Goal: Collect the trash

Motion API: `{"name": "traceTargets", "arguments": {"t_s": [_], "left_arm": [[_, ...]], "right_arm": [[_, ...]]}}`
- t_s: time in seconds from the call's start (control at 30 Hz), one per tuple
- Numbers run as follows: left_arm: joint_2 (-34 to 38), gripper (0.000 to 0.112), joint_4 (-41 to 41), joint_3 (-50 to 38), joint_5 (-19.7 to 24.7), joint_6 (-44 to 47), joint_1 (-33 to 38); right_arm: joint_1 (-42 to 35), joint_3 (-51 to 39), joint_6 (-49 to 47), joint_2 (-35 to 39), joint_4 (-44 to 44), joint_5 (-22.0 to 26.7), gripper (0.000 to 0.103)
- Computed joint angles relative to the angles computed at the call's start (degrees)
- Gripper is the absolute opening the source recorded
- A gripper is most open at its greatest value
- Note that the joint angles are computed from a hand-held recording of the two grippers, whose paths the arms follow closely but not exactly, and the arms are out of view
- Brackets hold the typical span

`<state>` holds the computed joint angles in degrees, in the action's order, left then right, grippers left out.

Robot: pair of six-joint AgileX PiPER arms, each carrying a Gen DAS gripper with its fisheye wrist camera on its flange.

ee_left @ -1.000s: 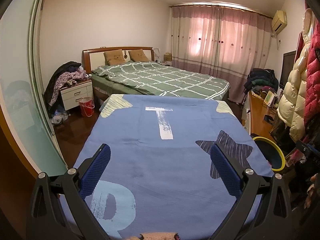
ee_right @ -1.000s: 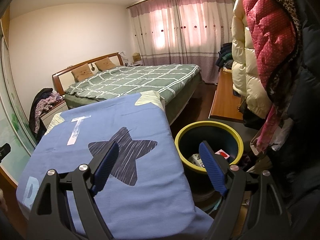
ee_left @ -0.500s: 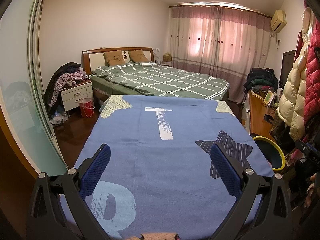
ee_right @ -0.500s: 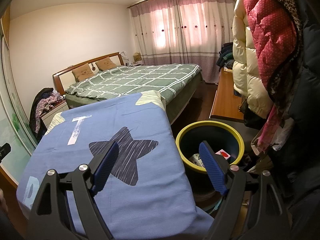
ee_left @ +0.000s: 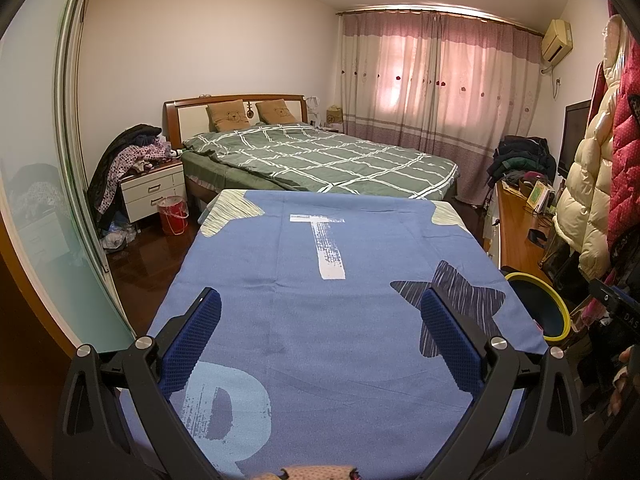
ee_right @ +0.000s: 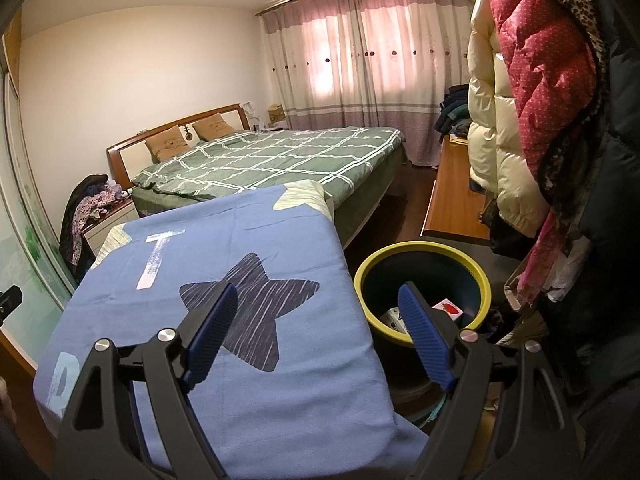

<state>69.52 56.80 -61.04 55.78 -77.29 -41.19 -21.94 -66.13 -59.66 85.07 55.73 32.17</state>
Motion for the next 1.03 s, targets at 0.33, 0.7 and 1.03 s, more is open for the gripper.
{"name": "traceTargets", "arguments": {"t_s": [0.33, 0.7, 1.03], "left_arm": [[-0.2, 0.098, 0.1, 0.1, 0.0, 0.0, 0.0], [1.1, 0.098, -4.6, 0.1, -6.8, 4.7, 5.3], [22.5, 0.098, -20.0, -14.5, -15.5, 24.1, 26.0]], "right_arm": [[0.2, -0.4, 0.0, 0.5, -0.2, 0.2, 0.078], [1.0, -2.4, 0.9, 2.9, -1.7, 0.9, 0.078], [11.4, -29.9, 18.4, 26.3, -17.1, 7.7, 0.089]]}}
